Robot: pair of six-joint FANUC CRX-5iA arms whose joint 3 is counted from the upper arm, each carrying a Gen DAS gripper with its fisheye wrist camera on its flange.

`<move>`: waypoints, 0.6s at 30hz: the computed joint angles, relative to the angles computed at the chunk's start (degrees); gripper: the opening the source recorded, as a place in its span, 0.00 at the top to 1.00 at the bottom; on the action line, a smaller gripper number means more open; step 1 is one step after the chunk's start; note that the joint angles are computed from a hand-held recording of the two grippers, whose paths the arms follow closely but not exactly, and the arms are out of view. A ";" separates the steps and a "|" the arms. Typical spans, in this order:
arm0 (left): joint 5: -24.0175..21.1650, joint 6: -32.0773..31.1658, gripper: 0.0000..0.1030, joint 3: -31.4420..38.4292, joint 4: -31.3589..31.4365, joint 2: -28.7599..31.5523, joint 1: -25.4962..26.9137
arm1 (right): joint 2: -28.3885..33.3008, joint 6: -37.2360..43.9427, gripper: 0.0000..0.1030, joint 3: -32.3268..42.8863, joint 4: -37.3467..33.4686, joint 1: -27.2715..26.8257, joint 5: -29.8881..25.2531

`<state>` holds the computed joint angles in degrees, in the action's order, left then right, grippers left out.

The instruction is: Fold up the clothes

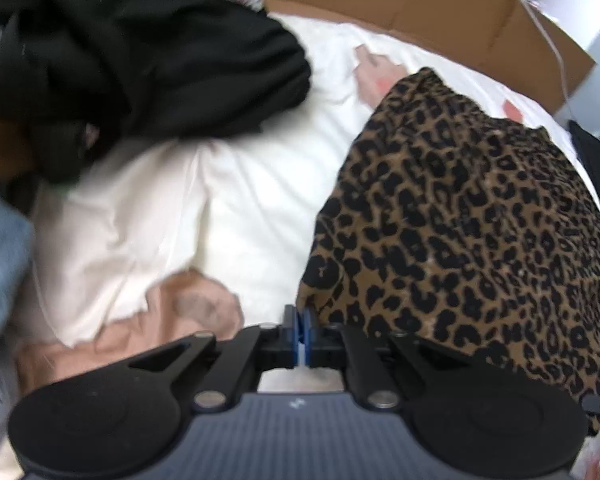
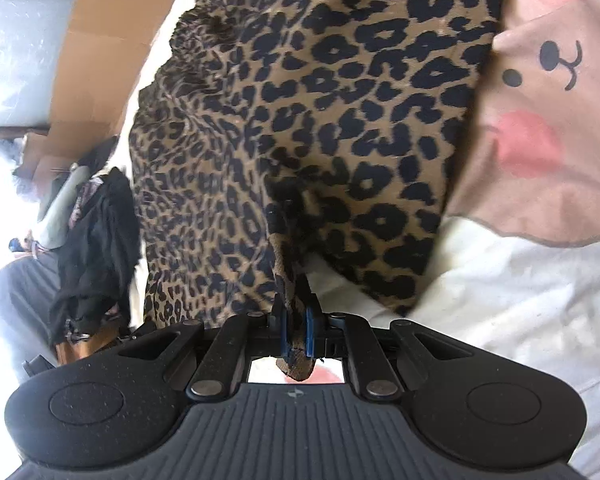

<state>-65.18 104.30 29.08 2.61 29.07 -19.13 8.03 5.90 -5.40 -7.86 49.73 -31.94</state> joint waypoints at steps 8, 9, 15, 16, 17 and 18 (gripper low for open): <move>-5.14 -1.12 0.98 6.73 -2.22 1.31 0.29 | 0.58 4.27 0.93 1.10 -4.70 -0.29 -0.68; -5.57 -1.23 0.98 7.57 -2.89 1.54 0.11 | 0.85 5.04 0.94 1.52 -5.36 -0.49 -0.90; -7.21 -1.43 0.98 11.02 -2.15 2.69 0.27 | 1.42 7.44 0.94 3.02 -8.28 -1.80 -2.93; -7.91 -1.74 0.98 11.90 -2.14 3.08 0.24 | 1.34 7.38 0.94 3.19 -8.61 -2.08 -3.48; -8.71 -2.06 0.98 12.75 -2.08 3.47 0.23 | 1.25 7.67 0.94 3.47 -9.09 -2.41 -4.03; -9.04 -2.13 0.98 13.23 -1.82 3.73 0.23 | 1.16 8.32 0.94 3.83 -9.71 -2.78 -4.60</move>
<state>-74.22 102.17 42.31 0.79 32.80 -18.90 9.18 14.22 -1.57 -17.57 46.95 -36.54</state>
